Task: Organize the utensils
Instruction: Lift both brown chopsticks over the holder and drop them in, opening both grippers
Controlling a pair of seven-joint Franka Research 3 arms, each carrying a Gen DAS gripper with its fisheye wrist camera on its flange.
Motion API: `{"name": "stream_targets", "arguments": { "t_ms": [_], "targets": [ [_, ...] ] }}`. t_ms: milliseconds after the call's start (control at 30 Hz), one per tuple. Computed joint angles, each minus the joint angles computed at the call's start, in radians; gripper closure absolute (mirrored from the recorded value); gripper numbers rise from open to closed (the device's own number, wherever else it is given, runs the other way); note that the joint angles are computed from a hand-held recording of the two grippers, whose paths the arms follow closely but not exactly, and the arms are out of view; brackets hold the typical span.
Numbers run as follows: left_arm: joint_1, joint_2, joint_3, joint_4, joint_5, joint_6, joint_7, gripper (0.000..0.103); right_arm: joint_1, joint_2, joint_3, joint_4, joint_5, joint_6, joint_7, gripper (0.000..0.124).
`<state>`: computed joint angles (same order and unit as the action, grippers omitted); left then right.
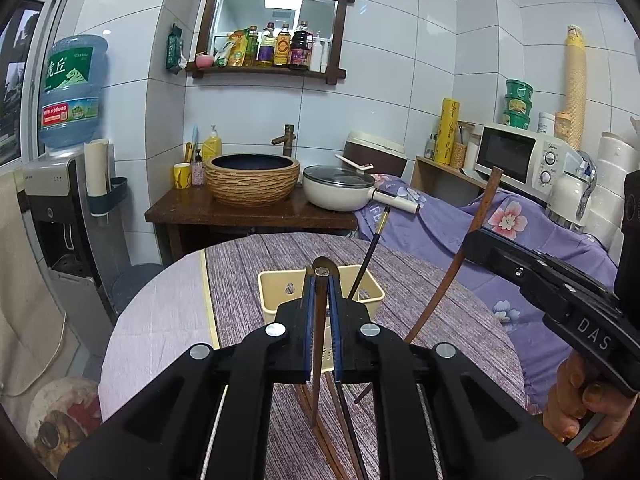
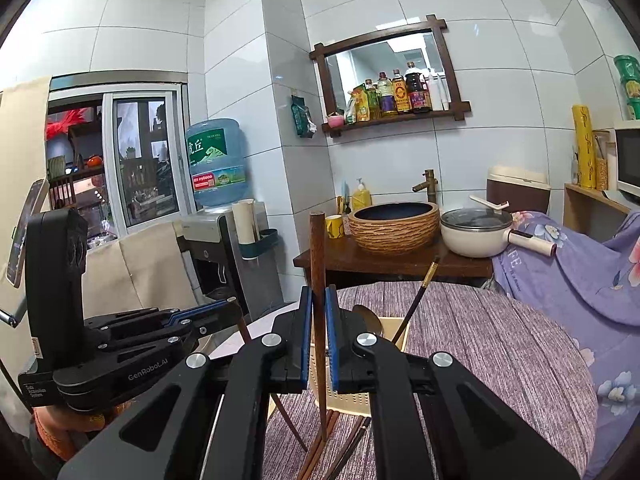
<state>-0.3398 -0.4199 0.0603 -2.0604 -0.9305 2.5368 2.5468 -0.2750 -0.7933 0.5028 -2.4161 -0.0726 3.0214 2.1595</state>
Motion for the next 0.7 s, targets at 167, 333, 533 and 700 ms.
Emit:
{"name": "stream_targets", "arguments": {
  "t_ms": [167,333,533,700],
  "targets": [
    [-0.003,0.003,0.005,0.028,-0.009,-0.025,0.004,0.096,0.039,0.027,-0.038,0.018,0.014,0.002,-0.017,0.117],
    [-0.002,0.023,0.004,0.093,-0.029,-0.051,0.011,0.096,0.035,0.052,-0.051,0.064,0.013,-0.001,-0.03,0.117],
    [0.009,0.075,-0.023,0.209,-0.031,-0.029,-0.018,0.096,-0.065,0.091,-0.016,0.161,-0.016,0.001,-0.009,0.117],
    [0.04,0.178,-0.059,0.362,0.0,-0.013,-0.101,0.096,-0.191,0.133,0.042,0.247,-0.063,-0.014,0.05,0.117]
  ]
}}
